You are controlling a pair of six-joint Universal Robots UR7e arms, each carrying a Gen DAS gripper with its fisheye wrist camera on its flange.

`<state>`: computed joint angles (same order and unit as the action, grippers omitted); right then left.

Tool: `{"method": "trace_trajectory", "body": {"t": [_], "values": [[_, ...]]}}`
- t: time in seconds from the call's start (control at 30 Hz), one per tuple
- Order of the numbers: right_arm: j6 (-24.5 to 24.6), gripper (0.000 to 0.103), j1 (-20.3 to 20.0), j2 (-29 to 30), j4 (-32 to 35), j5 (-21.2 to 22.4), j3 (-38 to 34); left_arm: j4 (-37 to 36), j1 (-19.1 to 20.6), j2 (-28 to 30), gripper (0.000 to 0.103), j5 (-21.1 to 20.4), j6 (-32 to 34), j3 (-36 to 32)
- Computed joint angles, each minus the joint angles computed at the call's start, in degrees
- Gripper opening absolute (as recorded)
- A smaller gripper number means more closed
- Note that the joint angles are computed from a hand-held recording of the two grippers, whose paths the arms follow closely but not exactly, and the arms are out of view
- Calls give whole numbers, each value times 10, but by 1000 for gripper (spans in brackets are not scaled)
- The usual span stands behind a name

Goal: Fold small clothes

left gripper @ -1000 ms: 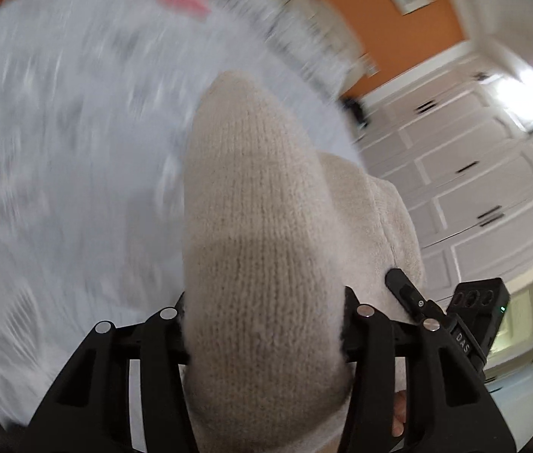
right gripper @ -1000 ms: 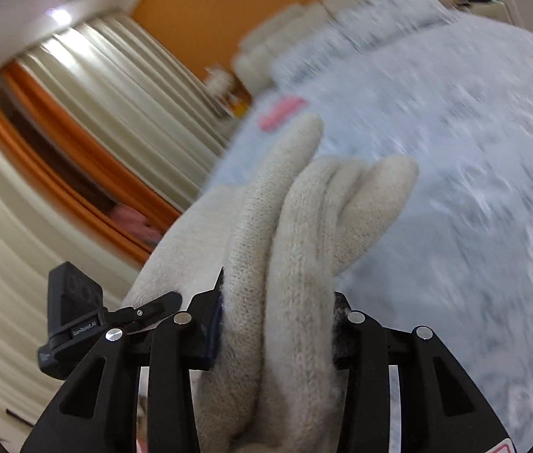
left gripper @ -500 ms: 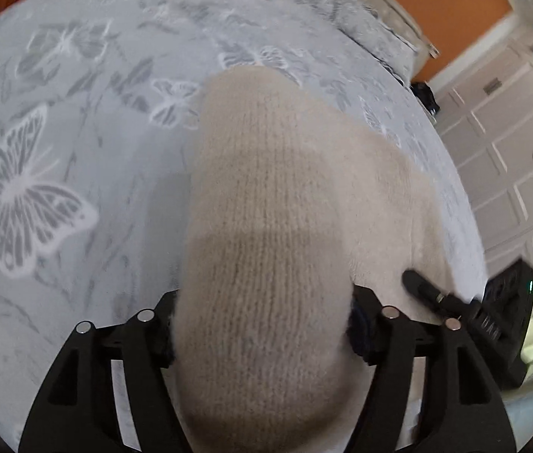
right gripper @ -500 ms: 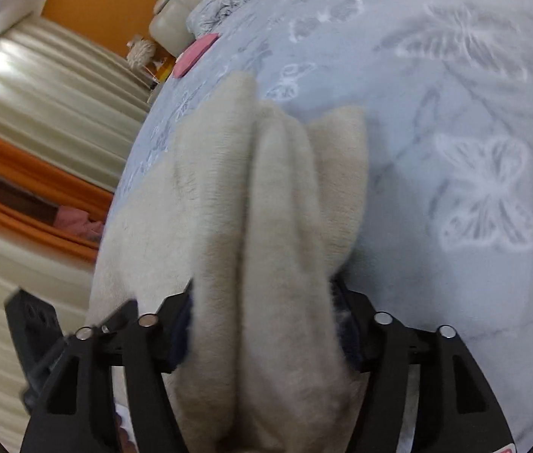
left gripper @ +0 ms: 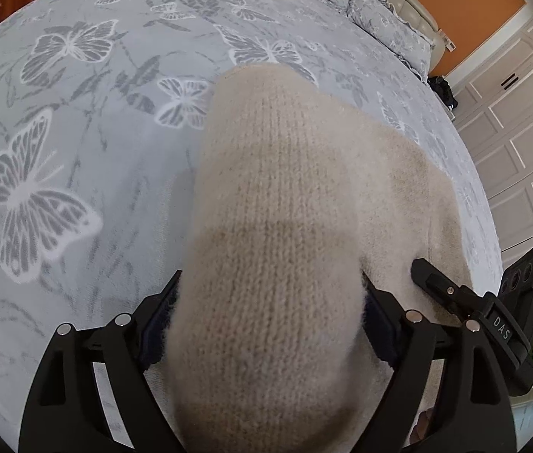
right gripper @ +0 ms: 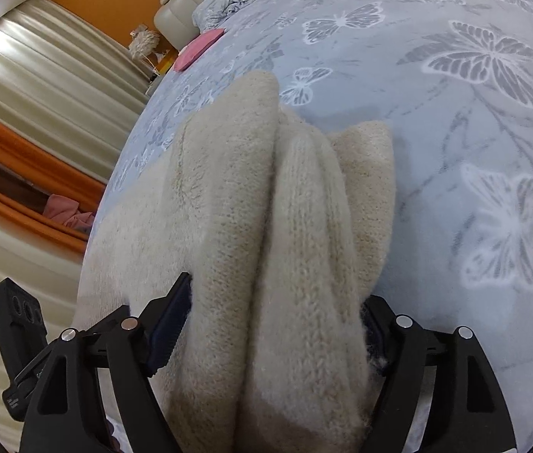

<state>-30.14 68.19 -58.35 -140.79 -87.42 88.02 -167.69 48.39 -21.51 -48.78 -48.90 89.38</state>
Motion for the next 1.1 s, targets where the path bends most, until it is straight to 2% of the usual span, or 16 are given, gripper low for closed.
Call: {"method": "trace_trajectory", "body": {"t": [0.4,0.5,0.57,0.6,0.67,0.7,0.8,0.87,0.9,1.0,1.1], "values": [[8,78,4,11,4,-9,-15,0,5,-2,86,-6,5,2],[5,73,6,10,0,-16,-14,-1,7,-2,87,-12,6,2],[6,60,5,10,4,-12,-15,0,8,-3,87,-12,8,1],[6,57,5,9,9,-6,-16,-2,8,-3,86,-12,9,1],[2,51,7,6,4,-6,-13,-20,6,-2,78,-12,24,4],[-1,51,9,6,1,-9,-11,-28,4,-1,73,-11,37,4],[8,51,9,6,6,-12,-13,-13,-2,3,74,8,45,-1],[23,60,7,8,20,-12,-20,-3,-3,4,77,13,40,-4],[30,61,6,8,23,-13,-22,-1,-4,4,80,14,38,-4],[39,63,8,-2,19,-19,-14,-7,0,0,84,5,29,0],[31,65,16,-38,-17,-58,29,-49,7,-8,85,-22,23,18]]}}
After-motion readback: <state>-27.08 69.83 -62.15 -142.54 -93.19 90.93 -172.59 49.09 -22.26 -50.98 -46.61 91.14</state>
